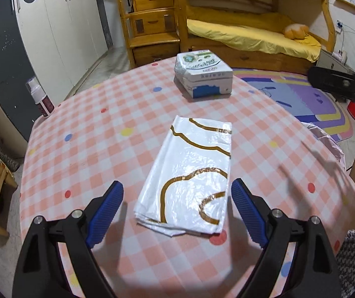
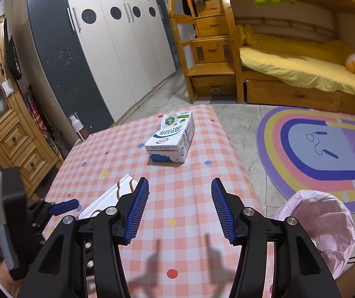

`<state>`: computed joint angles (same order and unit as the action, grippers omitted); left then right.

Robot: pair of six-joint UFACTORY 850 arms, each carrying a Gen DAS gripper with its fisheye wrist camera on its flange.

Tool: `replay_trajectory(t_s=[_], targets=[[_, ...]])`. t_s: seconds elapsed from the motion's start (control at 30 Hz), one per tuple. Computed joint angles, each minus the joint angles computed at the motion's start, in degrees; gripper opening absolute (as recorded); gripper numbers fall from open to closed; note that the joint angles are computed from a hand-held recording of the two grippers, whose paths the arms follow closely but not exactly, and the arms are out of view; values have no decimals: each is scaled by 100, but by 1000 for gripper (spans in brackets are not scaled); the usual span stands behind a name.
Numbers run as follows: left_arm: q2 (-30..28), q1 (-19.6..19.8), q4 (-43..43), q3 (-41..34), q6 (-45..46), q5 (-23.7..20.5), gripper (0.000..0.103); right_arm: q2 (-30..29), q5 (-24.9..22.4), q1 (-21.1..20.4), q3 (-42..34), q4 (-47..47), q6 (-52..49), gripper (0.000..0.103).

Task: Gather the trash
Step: 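Return both grippers to the table and reach the left gripper to the white plastic bag, then grasp the white gold-patterned plastic bag with the left gripper and lift it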

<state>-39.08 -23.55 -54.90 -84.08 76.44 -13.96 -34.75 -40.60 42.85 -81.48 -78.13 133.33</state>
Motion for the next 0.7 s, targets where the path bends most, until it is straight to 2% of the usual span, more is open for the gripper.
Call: replay_trajectory(t_s=[0.1, 0.17, 0.23, 0.3, 0.37, 0.4, 0.47, 0.7], targets=[[-272, 51, 868, -406, -1082, -457, 84, 13, 12, 0, 22, -42, 39, 54], [-302, 50, 821, -437, -1046, -469, 80, 17, 29, -3, 29, -40, 42, 54], [-260, 24, 555, -363, -638, -419, 71, 11, 43, -5, 21, -17, 14, 54], [-194, 7, 306, -274, -275, -428, 53, -16, 36, 0, -14, 30, -56, 54], [-107, 9, -17, -153, 100, -414, 14, -50, 27, 3, -65, 100, -163, 54], [-87, 24, -87, -138, 141, -460, 8, -74, 20, 3, -98, 146, -227, 54], [38, 56, -611, 5, 552, -393, 6, -126, -5, 6, -168, 267, -392, 54], [659, 316, -3956, 630, 3335, -287, 6, -377, -79, -25, -526, 574, -1010, 54]])
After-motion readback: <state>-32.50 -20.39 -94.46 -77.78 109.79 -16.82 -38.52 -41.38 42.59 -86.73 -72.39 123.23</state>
